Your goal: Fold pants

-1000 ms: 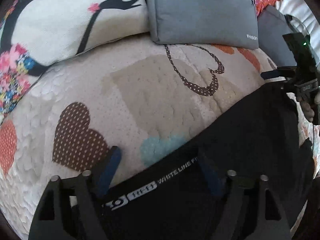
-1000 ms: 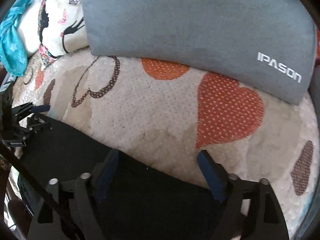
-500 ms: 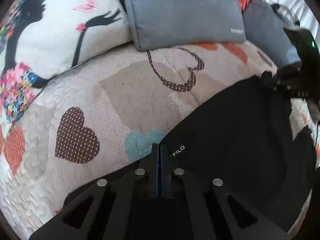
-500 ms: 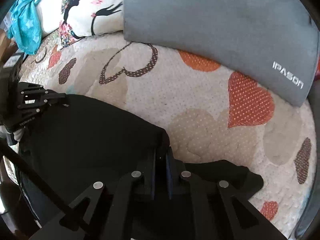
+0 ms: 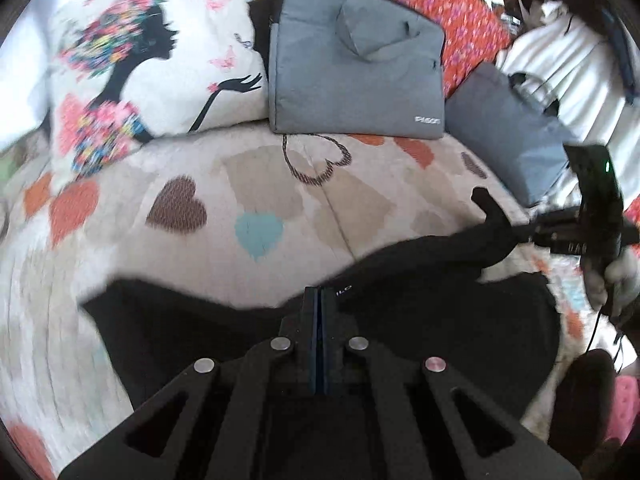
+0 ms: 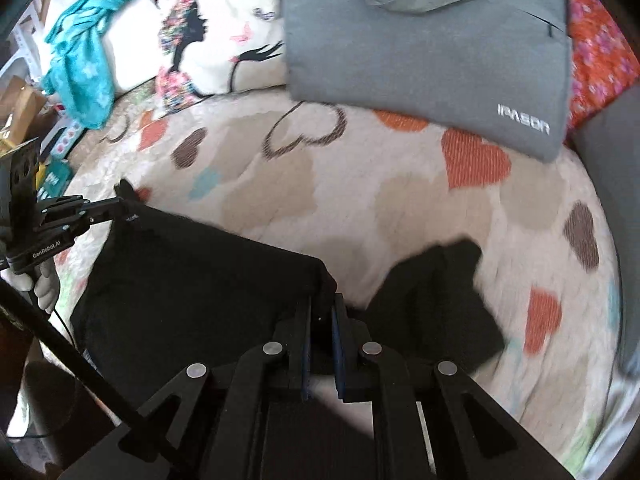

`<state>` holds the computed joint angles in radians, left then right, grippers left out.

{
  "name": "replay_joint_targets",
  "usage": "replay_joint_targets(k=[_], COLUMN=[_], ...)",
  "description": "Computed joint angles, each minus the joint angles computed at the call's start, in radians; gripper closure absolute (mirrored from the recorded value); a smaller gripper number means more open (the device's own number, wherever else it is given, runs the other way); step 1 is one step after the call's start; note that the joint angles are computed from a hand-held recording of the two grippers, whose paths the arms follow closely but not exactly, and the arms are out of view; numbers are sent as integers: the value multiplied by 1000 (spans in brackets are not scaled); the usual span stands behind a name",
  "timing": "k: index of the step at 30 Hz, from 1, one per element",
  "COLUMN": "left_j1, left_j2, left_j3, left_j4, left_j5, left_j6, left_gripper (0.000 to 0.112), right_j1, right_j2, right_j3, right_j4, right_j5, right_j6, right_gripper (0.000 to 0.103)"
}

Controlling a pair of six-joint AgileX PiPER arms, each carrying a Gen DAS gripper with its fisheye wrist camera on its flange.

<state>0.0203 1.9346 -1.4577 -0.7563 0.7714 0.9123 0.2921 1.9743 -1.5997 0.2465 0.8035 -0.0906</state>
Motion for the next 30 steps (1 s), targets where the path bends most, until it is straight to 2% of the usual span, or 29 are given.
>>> replay_joint_targets(k=[3,5,8,12,15,18,20,22,23,24,25,26,27,30], left_j1=[61,110,162,200,265,345,380,387,384,368,346,313,262,162], left_j2=[-146,-250,-379,-492,-529,-556,-592,-609,-611,-613,-609,-603,-590,-523], left_j3=[239,400,574,698,721,714,709,702,699,697,694,690,685,652], left_j4=[-140,-230,-285,-254,-239,-219,-200,-198,-201,-206,-210,-216,-224,-263], left_j5=[-18,0,33,53,104,174,196,209,210,198,181,154,113,60], left_j6=[113,195,251,233,213,199,177,164,162,152,141,124,106,97], left_gripper=[111,111,111,111,111,111,111,109,101,95,83,77,76,76], right_j1=[45,72,109,161,231,256,230,173,134,66,12,-54,-113,-226], right_j2=[-132,-221,-316,-389,-425,-479,-561,-642,-679,-718,-732,-743,-752,-730], right_j3=[222,380,563,713,761,794,834,864,878,896,898,899,901,892], right_j4=[9,33,67,102,-52,-131,-156,-183,-186,-162,-129,-77,-23,114], right_j5=[-86,-142,-203,-245,-243,-209,-195,-178,-172,-169,-163,-156,-154,-167], right_j6=[48,73,108,145,326,440,477,503,509,486,455,404,357,228], right_gripper=[95,95,95,95,94,77,74,64,59,59,59,58,58,58])
